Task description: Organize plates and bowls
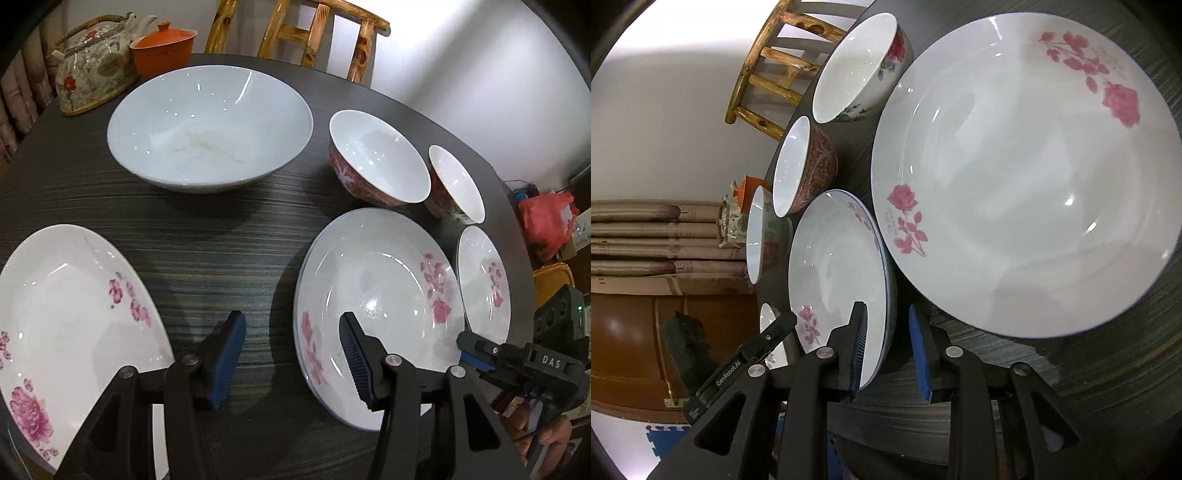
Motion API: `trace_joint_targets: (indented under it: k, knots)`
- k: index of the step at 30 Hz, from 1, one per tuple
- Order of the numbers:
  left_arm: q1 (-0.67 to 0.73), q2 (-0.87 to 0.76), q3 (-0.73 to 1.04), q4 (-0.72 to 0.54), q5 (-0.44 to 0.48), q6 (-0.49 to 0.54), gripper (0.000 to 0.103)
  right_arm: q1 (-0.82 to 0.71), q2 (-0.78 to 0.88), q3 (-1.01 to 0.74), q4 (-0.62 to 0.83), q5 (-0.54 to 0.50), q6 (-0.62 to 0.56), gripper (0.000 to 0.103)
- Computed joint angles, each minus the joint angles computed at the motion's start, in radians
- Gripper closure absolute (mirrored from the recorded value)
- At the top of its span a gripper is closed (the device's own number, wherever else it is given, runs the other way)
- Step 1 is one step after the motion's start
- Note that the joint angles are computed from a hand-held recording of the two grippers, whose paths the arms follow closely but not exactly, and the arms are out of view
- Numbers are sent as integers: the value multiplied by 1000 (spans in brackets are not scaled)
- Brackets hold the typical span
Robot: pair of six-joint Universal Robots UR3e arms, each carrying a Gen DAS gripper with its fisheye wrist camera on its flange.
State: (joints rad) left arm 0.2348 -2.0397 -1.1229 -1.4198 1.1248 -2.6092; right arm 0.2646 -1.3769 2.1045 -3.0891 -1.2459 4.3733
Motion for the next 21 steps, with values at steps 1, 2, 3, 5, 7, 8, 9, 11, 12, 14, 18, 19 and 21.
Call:
trace_joint_targets:
  k: [1,2,3,5,7,8,9,11,12,14,18,19,21]
  knots:
    - [-3,-6,3,3,1,-3,49,5,2,3,-5,-3,3,79]
    - [-6,-11,4,8,3,-4,49,8,6,1,-2,-6,1,79]
    - [-8,-14,3,14,3,-4,49,8,11,-1,-2,-4,-1,79]
    - [-17,-22,-1,34,12,-13,67,9,22,-10,1,-5,-5,79]
    - [-21,-60,56,-28,10,-2,87,11,29,-18,10,-7,-11,79]
    - [-18,-76,76,-55,-5,-4,88,8,32,-20,12,-6,-12,79]
    - [-23,-82,80,-50,-5,-15,88,8,34,-21,11,-8,-14,79]
    - [-31,-85,83,-39,3,-19,88,7,40,-31,22,-9,-29,79]
    - [-35,-85,82,-33,7,-18,88,6,42,-36,27,-8,-36,79]
    - [-35,-83,80,-34,3,-15,92,6,49,-41,27,-9,-39,81]
    - [-43,-54,28,21,12,-29,92,20,64,-75,56,-27,-67,93]
    - [-44,-43,10,39,15,-35,92,26,66,-87,69,-35,-76,94]
    - [-35,-30,-9,45,10,-42,92,43,66,-125,129,-64,-102,94]
